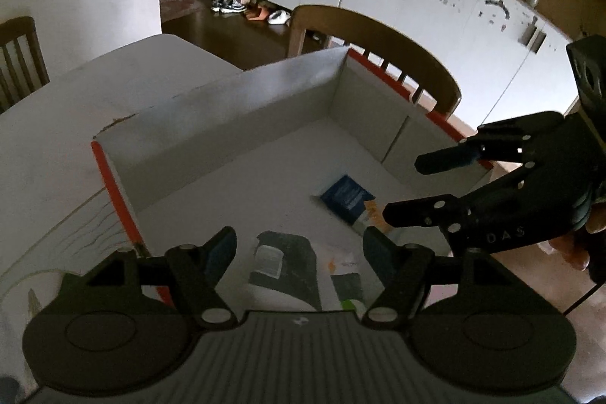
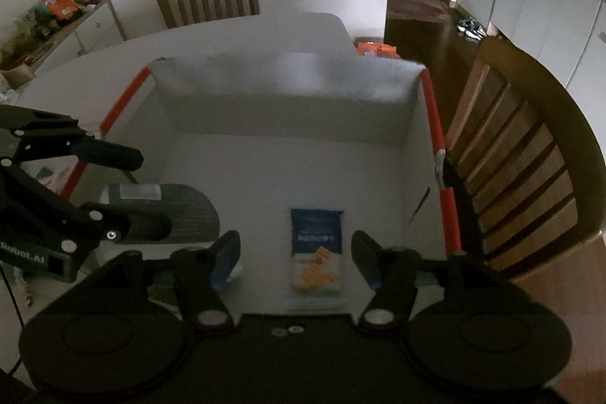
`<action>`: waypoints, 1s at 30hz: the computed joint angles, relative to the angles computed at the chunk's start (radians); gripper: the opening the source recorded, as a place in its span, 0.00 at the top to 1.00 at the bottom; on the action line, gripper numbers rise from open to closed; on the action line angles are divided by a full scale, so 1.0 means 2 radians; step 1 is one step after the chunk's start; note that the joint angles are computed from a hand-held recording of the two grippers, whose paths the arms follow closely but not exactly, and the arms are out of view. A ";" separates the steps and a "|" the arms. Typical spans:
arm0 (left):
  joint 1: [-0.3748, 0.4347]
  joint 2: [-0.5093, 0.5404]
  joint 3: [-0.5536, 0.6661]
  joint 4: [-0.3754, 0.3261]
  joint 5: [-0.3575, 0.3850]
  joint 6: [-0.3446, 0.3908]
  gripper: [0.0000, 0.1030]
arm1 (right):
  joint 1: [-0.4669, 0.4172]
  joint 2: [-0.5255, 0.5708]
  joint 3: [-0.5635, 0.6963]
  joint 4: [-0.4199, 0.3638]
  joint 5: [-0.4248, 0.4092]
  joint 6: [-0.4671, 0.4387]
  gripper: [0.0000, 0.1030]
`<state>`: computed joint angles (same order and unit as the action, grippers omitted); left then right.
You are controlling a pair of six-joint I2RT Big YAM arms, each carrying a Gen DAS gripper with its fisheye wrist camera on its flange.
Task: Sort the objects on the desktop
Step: 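Open both grippers to drop the bag and biscuit packet into the box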
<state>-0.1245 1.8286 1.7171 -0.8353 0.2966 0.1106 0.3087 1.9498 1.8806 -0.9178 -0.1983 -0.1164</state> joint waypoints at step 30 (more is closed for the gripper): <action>0.076 -0.190 -0.192 0.097 0.033 -0.019 0.00 | 0.087 -0.123 -0.127 0.109 0.028 0.018 0.13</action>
